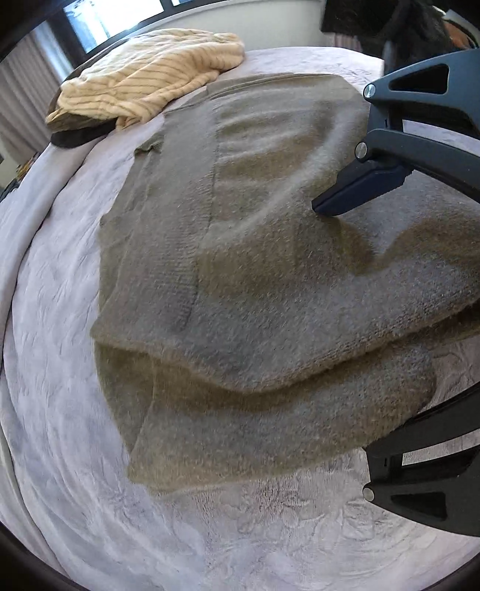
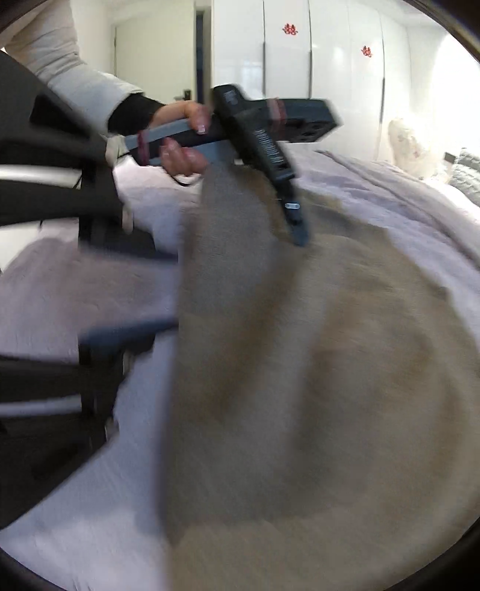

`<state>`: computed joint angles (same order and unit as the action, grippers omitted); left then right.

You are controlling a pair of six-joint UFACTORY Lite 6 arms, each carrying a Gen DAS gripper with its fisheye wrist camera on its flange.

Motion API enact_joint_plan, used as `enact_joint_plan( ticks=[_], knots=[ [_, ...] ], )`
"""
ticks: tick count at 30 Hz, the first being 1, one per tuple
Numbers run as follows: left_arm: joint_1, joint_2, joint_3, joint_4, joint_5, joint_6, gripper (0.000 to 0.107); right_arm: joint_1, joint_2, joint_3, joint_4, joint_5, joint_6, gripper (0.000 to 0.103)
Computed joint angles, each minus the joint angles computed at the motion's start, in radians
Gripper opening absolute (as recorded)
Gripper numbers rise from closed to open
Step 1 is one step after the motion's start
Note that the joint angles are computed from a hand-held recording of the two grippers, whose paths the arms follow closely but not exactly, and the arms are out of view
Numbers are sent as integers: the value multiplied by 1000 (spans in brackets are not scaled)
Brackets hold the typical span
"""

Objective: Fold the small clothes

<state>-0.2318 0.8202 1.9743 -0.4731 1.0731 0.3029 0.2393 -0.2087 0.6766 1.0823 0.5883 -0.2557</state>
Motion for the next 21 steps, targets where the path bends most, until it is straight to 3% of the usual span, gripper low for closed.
enact_joint_plan(
  ticks=[3, 5, 6, 12, 21],
  knots=[
    [4, -28, -45, 9, -31, 3, 86, -50, -48, 11, -77, -26, 46, 48],
    [-10, -25, -49, 28, -52, -9, 86, -81, 4, 64, -136, -36, 72, 20],
    [-15, -31, -54, 38, -57, -15, 86, -83, 39, 93, -184, -48, 105, 18],
    [-48, -38, -58, 93, -84, -54, 86, -46, 161, 144, -210, -95, 110, 18],
    [-100, -39, -55, 175, -113, -110, 86, -55, 247, 78, -31, -104, -108, 14]
  ],
)
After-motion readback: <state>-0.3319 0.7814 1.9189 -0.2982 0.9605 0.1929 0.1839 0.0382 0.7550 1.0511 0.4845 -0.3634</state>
